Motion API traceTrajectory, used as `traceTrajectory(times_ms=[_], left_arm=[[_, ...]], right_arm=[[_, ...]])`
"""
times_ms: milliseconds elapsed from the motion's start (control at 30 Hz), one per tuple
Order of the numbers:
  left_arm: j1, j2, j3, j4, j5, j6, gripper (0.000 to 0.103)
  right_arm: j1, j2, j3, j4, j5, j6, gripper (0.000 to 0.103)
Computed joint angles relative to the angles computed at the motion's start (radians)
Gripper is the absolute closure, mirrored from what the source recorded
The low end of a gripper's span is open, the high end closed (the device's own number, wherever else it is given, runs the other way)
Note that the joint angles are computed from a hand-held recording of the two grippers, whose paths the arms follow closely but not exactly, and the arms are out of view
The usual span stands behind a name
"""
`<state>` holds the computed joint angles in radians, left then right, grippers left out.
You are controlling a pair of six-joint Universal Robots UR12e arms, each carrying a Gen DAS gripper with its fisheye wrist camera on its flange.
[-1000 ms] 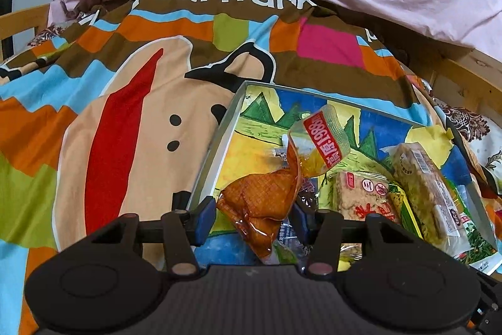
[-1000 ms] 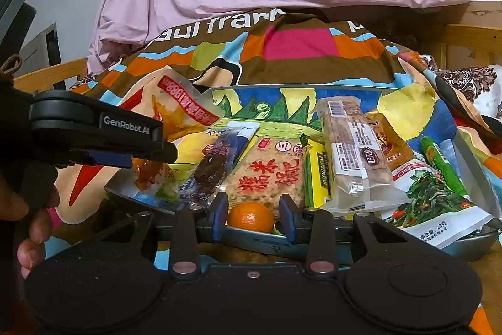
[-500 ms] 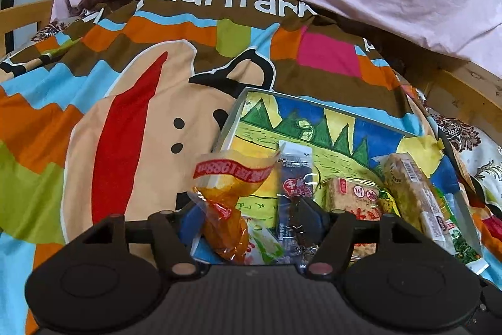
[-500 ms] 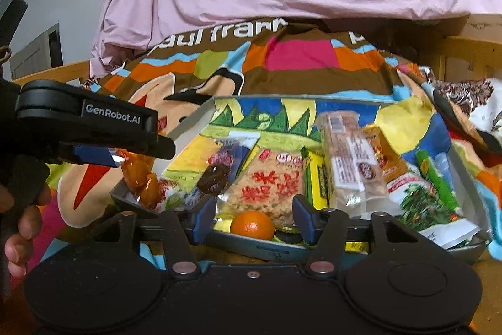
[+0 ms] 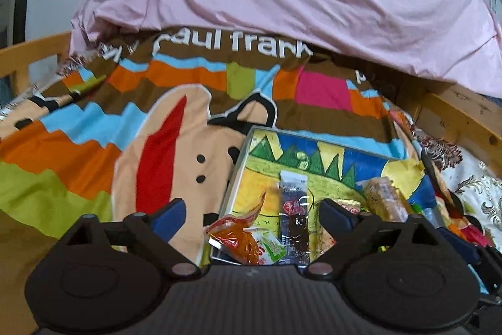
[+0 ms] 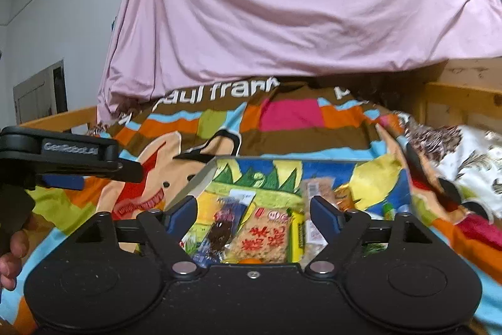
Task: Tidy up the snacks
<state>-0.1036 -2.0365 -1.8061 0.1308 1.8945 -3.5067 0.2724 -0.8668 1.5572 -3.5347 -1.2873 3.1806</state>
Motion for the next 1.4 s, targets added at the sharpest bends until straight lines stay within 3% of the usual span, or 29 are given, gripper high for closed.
traceTrajectory(times_ms=[167, 733, 1000, 1400], left_arm=[[-0.014, 0.028, -0.030, 0.044, 0.022, 0.002, 0.001], [-0.060, 0.097, -0.138, 0.138, 0.058, -0.016, 0.000], [-0.082, 0.119, -0.193, 0.175, 0.098, -0.034, 0.000], [-0.117, 0.135, -0.252, 0.245, 0.170, -0.013, 0.000]], right_arm=[[-0.009, -0.035, 0.044, -0.045, -0.015, 0.011, 0.016], [-0.040, -0.133, 0.185, -0.159, -0.033, 0.027, 0.001], [-0.053, -0.162, 0.238, -0.219, -0.018, 0.050, 0.001], [-0.046, -0.194, 0.311, -0.261, -0.014, 0.007, 0.001]])
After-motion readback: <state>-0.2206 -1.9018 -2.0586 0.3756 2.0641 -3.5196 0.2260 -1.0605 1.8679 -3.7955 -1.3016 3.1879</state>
